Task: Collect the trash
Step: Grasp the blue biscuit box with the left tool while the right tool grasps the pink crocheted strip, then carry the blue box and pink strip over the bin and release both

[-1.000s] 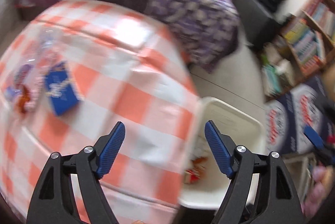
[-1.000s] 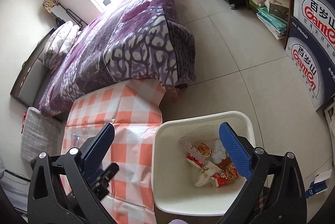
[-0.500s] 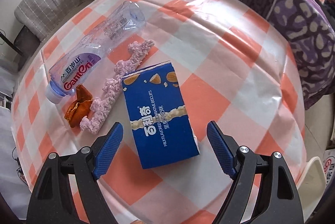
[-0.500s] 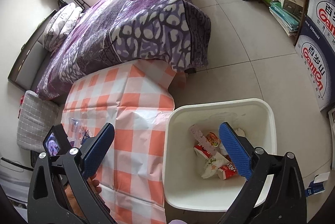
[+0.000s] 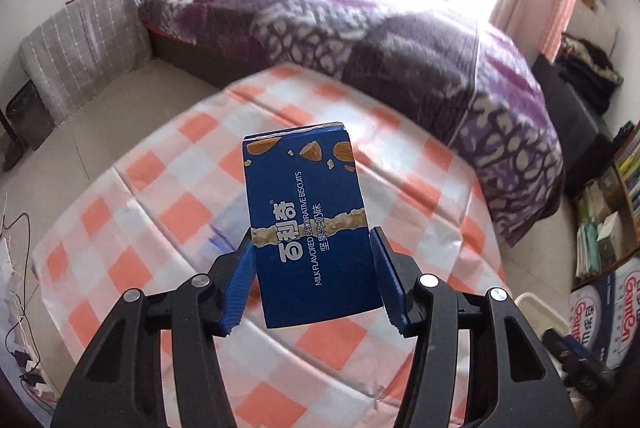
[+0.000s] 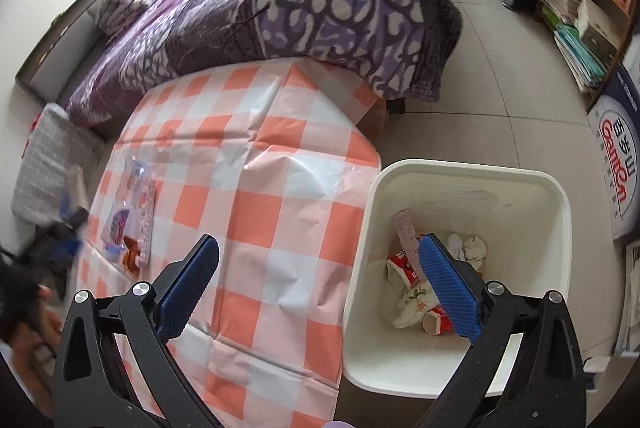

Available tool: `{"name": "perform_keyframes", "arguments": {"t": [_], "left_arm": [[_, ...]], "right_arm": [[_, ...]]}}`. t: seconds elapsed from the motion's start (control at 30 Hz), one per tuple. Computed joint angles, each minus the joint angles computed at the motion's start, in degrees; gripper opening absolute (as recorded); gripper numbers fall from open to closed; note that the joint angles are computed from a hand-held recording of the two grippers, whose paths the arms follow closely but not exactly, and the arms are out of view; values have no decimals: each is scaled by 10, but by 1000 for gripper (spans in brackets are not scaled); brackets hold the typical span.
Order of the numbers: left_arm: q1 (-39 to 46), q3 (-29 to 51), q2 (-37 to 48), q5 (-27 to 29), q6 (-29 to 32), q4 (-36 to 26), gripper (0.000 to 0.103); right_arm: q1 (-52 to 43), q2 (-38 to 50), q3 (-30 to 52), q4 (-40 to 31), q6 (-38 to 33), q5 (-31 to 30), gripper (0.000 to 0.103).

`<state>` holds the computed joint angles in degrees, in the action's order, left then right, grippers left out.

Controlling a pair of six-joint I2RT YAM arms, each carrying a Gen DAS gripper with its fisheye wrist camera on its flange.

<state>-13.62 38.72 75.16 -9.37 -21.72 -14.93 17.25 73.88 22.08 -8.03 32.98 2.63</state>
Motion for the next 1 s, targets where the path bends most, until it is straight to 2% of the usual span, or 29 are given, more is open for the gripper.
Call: {"name": "perform_keyframes", "arguments": {"t": [0.1,0.23,0.27,0.33,0.47,0.7,0.8,0.83,0.87,0.9,1.0], "left_arm": [[87,-10,-134,17,22,-60,55],[223,-3,-198,112,30,-115,55],[241,-1,-202,118,30,-124,55],[261,1,-207,122,34,-131,55],[293,5,-207,150,45,-134,55],[305,-4,-206,155,63,-125,55],[308,-5,-188,159,62,-121,55],[306,-6,-185,155,62,-119,55],[303,-7,-183,149,61,-117,55],[299,-9,-184,142,61,-114,55],[287,-14,-191,127,58,-110,55]], "right_arm": [[61,95,42,38,35,6,96],[145,249,154,72,97,19,94],[165,288,193,70,112,28,87],[193,368,276,71,142,27,81],[224,487,428,23,173,31,77],[251,586,554,-31,163,48,77],[264,607,583,-42,139,78,77],[269,611,590,-53,122,91,63],[274,611,592,-60,99,104,33],[273,605,579,-50,79,98,22],[251,558,501,0,74,62,22]]}}
